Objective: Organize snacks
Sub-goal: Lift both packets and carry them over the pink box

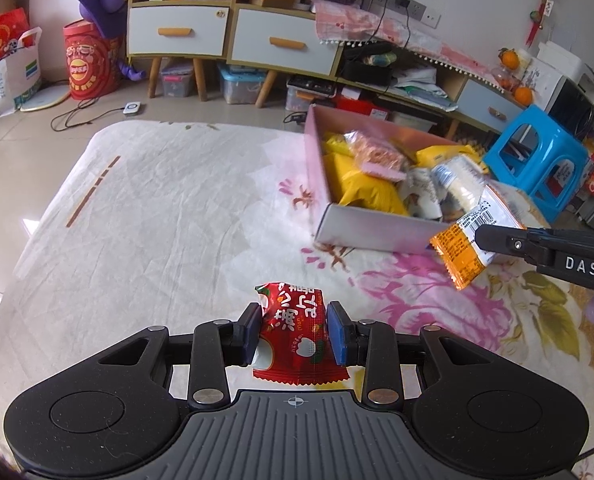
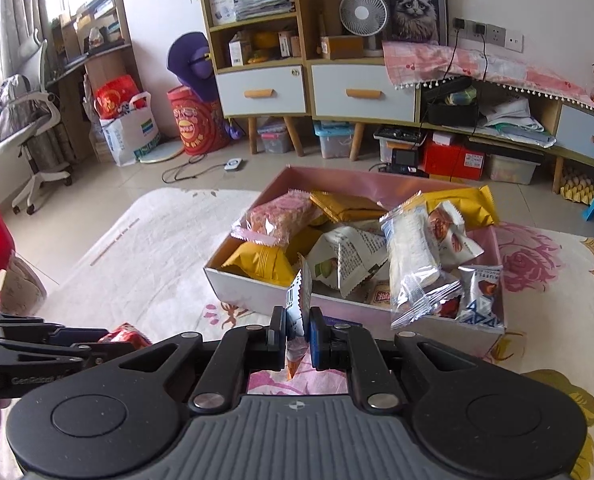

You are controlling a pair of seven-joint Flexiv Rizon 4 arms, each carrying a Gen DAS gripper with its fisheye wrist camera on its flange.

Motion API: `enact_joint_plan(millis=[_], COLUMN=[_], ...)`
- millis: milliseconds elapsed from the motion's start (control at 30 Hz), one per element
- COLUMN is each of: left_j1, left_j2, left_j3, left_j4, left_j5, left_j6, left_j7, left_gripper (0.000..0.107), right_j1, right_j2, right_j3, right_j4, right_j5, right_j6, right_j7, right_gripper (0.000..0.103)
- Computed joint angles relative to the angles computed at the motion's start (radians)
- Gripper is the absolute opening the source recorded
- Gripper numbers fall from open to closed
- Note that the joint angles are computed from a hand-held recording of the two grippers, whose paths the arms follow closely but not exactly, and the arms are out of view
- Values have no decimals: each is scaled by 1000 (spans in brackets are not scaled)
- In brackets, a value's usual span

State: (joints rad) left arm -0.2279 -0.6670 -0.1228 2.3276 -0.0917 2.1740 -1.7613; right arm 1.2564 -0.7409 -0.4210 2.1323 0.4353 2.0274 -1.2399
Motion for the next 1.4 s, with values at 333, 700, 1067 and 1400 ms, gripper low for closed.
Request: enact_joint_plan(millis=[333, 700, 1067, 1400], left_j1=[-22, -133, -94, -113], left_j2=[9, 11, -10, -168], left_j3=[-31, 11, 3, 27], left_j4=[-52, -101, -224, -491], left_j5=[-14, -91, -74, -145], left_j6=[1, 27, -5, -114], left_j7=[-47, -9, 63, 166], left_gripper=[32, 32, 32, 32], right_j1=[-31, -125, -228, -306], right_j2=[33, 58, 53, -45], right_j3=[19, 114, 164, 139], right_j4=[17, -4, -84, -232], right_j5=[59, 110, 87, 37], right_j6=[51, 114, 98, 28], right_j7=[-41, -108, -142, -74], right_gripper=[1, 1, 1, 1])
